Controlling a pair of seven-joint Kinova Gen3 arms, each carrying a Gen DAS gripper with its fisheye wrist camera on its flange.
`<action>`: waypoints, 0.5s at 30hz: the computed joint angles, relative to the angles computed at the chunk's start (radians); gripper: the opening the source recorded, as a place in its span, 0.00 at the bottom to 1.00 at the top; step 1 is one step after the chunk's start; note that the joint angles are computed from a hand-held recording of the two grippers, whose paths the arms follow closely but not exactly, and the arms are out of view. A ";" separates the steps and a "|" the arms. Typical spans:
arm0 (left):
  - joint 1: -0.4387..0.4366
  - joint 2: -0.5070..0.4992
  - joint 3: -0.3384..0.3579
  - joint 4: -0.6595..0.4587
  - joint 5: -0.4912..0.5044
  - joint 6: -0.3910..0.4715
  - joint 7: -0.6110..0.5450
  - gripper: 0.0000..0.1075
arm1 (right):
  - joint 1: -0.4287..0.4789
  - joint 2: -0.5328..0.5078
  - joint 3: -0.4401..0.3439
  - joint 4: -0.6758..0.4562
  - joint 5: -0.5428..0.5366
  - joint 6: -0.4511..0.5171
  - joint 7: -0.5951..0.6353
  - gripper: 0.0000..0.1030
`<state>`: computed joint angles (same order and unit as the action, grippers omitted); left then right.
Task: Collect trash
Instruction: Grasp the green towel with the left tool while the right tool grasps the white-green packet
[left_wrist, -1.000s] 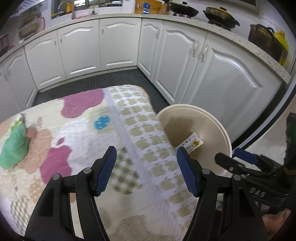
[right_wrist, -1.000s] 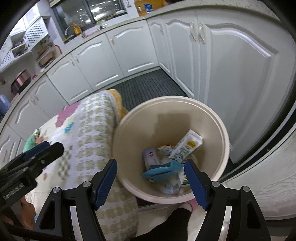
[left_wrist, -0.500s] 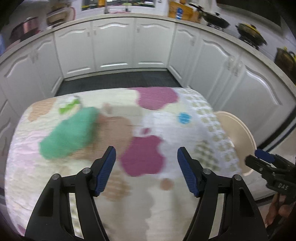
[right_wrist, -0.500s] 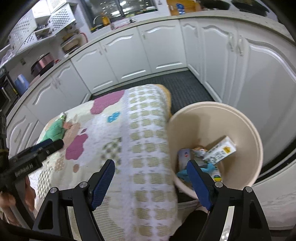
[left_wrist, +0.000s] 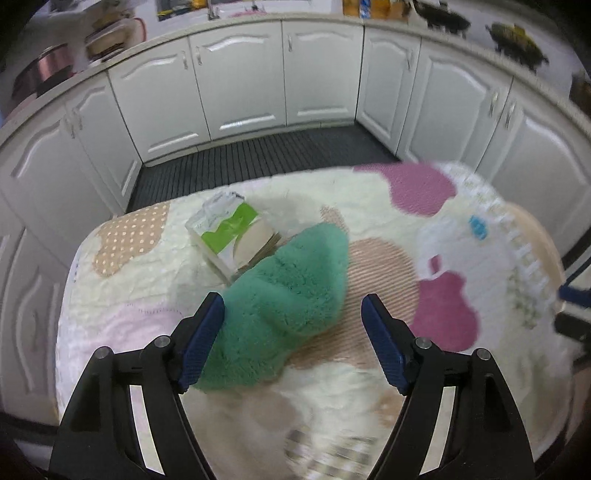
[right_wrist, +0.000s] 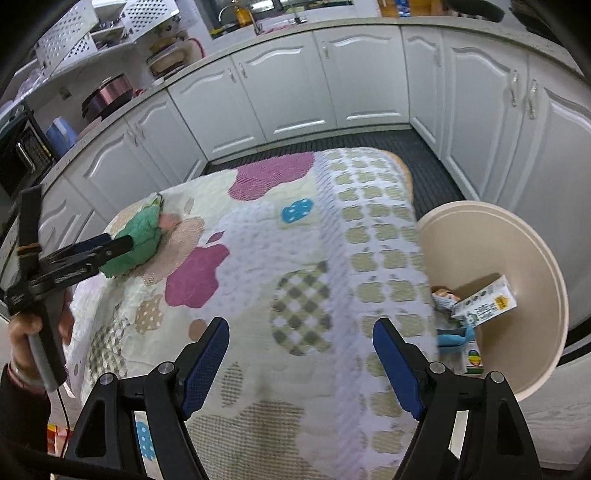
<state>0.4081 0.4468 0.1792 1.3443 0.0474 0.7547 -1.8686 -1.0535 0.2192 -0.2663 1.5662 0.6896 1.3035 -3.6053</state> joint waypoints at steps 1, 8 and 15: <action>0.005 0.011 -0.003 -0.011 -0.008 0.007 0.001 0.71 | 0.003 0.003 0.001 -0.003 -0.002 -0.005 0.005 0.76; -0.035 0.004 0.020 0.023 0.054 -0.028 -0.013 0.50 | 0.039 0.032 0.021 -0.030 -0.034 -0.072 0.083 0.76; -0.117 -0.070 0.013 0.062 0.146 0.037 -0.014 0.37 | 0.055 0.085 0.059 -0.102 -0.047 -0.121 0.198 0.76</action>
<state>0.2913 0.3773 0.1926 1.4067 0.1932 0.7916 -1.8829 -0.9987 0.3038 -0.2071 1.4640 0.6429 1.1821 -3.4068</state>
